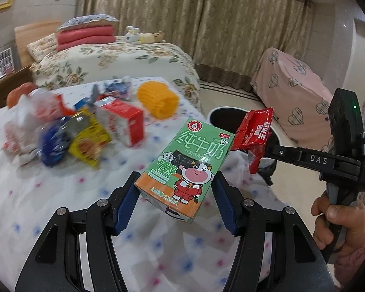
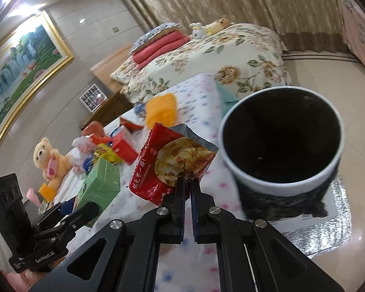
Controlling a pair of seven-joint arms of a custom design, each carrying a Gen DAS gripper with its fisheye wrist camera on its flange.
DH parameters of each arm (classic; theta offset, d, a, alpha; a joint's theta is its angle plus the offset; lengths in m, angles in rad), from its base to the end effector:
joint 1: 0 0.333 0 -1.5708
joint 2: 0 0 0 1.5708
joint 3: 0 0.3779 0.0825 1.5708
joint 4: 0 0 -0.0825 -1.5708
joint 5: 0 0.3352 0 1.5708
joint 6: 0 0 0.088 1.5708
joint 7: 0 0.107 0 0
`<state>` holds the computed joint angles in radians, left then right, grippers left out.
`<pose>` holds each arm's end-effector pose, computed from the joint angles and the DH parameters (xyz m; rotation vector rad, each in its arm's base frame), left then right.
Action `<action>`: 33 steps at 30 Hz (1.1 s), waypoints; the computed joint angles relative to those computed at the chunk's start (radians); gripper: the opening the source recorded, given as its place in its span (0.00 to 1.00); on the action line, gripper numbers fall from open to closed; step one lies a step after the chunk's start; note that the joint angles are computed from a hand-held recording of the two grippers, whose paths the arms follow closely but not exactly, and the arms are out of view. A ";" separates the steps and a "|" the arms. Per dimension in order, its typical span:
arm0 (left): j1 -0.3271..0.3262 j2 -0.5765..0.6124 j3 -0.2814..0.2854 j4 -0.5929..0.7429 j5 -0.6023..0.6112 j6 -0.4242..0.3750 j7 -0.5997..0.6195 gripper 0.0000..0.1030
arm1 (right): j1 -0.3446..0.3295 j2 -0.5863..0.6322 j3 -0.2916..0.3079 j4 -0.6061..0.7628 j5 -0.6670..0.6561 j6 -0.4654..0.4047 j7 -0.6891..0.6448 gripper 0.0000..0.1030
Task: Collect trash
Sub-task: 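Carry the milk carton and red snack bag over the trash bin with both tools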
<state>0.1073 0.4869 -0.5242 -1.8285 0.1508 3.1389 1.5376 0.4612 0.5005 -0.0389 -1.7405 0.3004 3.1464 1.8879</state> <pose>0.6456 -0.2206 0.4908 -1.4388 2.1028 -1.1310 0.6502 0.2701 0.4822 -1.4422 1.7320 -0.3070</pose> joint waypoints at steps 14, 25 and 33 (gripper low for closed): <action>-0.143 0.084 0.071 0.185 -0.008 -0.110 0.035 0.58 | -0.009 -0.039 -0.056 -0.082 0.015 0.025 0.037 0.04; -0.240 0.155 0.125 0.345 -0.023 -0.203 0.073 0.58 | -0.017 -0.035 -0.091 -0.073 -0.001 -0.005 0.063 0.04; -0.316 0.229 0.174 0.503 -0.031 -0.300 0.086 0.58 | -0.040 -0.008 -0.113 -0.022 -0.044 -0.073 0.094 0.04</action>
